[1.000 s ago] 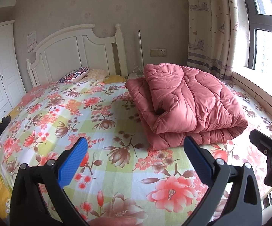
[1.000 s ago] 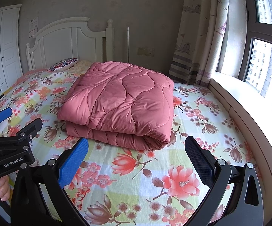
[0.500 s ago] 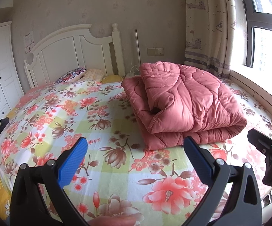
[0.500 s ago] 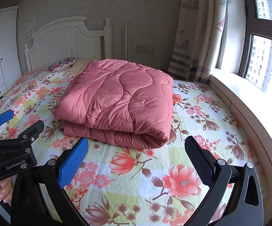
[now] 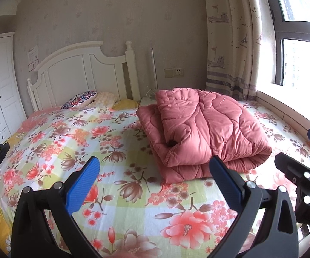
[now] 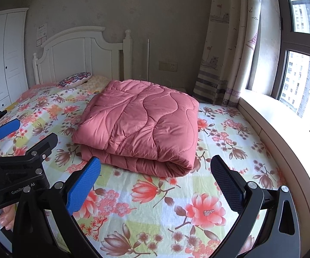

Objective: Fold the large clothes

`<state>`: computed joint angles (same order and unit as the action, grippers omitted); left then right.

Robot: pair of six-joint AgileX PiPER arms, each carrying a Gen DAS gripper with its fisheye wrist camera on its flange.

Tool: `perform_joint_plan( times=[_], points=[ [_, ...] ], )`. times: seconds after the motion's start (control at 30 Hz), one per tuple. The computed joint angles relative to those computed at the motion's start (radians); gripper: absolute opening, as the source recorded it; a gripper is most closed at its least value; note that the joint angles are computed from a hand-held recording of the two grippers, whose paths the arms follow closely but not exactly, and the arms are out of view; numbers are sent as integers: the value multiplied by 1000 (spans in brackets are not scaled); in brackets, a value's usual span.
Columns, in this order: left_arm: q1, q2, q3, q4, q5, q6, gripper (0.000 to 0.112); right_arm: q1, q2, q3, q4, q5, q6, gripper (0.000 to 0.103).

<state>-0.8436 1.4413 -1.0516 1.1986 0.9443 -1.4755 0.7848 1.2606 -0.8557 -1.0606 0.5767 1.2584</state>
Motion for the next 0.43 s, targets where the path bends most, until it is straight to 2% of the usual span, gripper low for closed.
perform_joint_plan(
  times=[0.1,0.17,0.3,0.4,0.43],
  points=[
    [17,3,22,44,-71,12,101,-17,-10,20,-59,-38,58,98],
    [92,1,13,4,-171,63,101,-58,-6,24,-65,-91,66,98],
    [379,26,-64,-258,-338,335,101,-186,27,-1,-16,-175,-5,98],
    [679,115,-196,-488,-379,607,101,-399,50,-50,226,-252,-281,98],
    [779,178,-277,-540,-357,667,101,-479,61,-76,316,-257,-381,98]
  ],
)
